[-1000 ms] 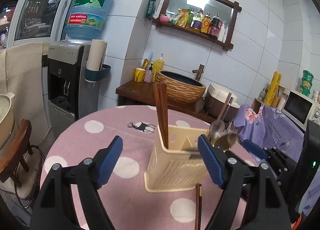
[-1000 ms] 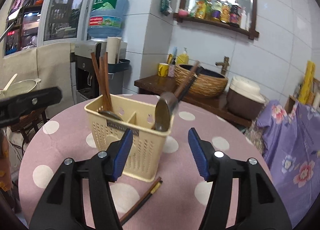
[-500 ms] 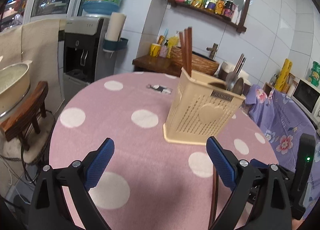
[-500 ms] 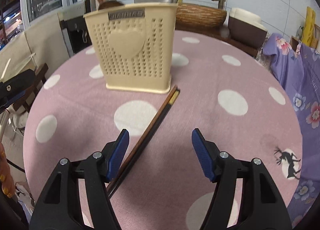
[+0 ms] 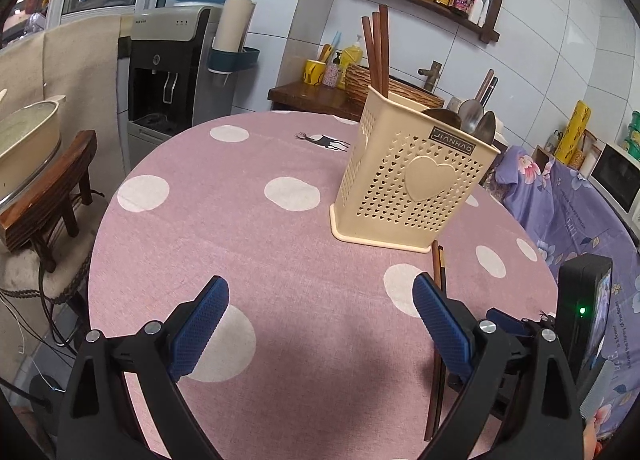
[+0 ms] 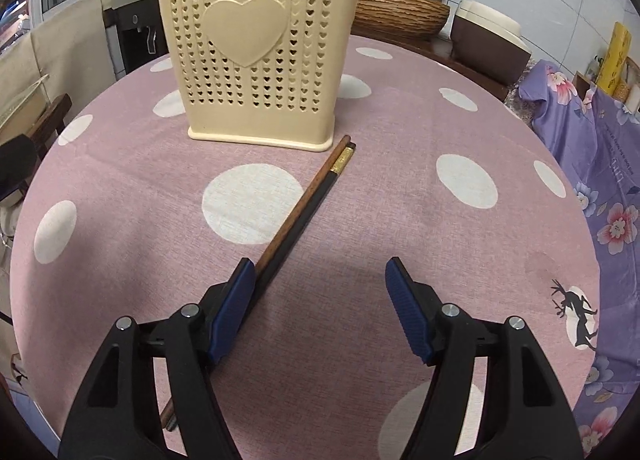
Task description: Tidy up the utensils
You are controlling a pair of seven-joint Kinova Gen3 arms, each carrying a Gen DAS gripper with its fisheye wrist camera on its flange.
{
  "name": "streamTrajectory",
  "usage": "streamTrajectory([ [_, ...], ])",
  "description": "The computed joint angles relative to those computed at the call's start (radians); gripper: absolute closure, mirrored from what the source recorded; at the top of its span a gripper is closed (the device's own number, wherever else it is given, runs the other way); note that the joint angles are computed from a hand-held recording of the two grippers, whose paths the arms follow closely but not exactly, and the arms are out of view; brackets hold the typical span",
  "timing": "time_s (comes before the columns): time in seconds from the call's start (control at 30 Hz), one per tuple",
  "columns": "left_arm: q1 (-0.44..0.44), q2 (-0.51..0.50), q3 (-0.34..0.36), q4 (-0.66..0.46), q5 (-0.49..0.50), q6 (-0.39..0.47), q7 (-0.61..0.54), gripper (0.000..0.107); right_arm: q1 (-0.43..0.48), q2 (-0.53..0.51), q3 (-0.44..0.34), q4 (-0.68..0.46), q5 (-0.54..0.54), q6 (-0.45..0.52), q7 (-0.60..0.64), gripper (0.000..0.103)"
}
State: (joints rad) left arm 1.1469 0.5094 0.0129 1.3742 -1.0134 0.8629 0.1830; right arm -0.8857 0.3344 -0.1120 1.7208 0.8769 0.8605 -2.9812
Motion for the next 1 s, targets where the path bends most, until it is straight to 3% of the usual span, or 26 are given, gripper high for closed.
streamTrajectory([
  [0.2,-0.003,0.002,0.000,0.002,0.004,-0.007,0.012,0.015,0.000,-0.010,0.014,0.017,-0.017,0.051,0.018,0.036],
  [0.4,0.001,0.012,0.000,-0.012,0.014,-0.010,-0.008,0.015,0.065,-0.080,-0.018,0.094,-0.015,-0.080,-0.064,0.036],
  [0.63,0.009,0.009,-0.008,-0.010,0.013,0.000,0.003,0.015,0.059,-0.027,-0.030,0.039,-0.041,-0.091,-0.015,0.036],
  [0.9,-0.003,0.012,-0.003,-0.010,0.028,-0.005,-0.009,0.015,0.038,0.008,0.015,-0.017,-0.082,-0.042,0.053,0.036],
  [1.0,-0.004,0.015,-0.002,-0.016,0.034,-0.005,-0.023,0.015,0.083,0.001,0.017,-0.012,-0.123,-0.093,0.078,0.039],
])
